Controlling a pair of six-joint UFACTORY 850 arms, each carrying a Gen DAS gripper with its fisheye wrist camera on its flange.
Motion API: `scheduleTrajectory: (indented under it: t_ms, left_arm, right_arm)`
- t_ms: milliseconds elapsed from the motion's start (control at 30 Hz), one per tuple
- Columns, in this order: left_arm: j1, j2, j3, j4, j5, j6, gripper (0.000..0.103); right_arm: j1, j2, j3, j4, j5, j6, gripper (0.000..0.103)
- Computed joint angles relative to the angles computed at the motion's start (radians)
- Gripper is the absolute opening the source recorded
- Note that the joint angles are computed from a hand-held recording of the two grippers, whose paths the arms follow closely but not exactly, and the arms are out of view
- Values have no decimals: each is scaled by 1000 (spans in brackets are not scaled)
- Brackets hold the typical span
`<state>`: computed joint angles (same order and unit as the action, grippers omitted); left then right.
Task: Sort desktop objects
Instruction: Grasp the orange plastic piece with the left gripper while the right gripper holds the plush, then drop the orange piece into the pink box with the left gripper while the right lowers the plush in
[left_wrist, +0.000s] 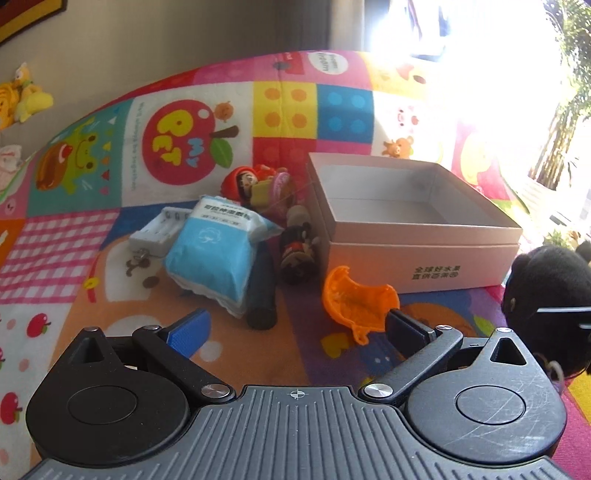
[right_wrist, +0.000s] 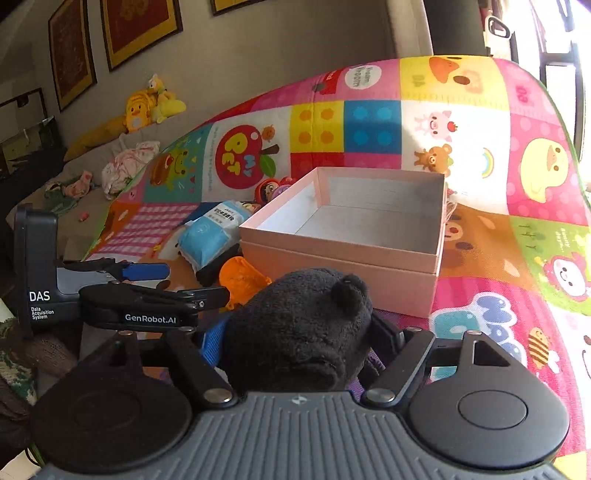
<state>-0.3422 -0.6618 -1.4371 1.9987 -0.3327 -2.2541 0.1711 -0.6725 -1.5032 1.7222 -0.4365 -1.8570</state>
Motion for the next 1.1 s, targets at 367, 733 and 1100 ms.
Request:
scheduleTrajectory:
  t_ms: [367, 733, 1100]
  left_arm:
    - [-45, -159, -226, -407, -49, 560, 66]
    - [-66, 54, 49, -55, 24, 241, 62]
    - [-32, 11, -105, 373, 18, -164, 62]
  right_arm:
    - [-34, 41, 57, -65, 8, 56, 77]
    - [-40, 67, 75, -267, -13, 160, 77]
    - [-47, -2, -157, 55, 9, -98, 77]
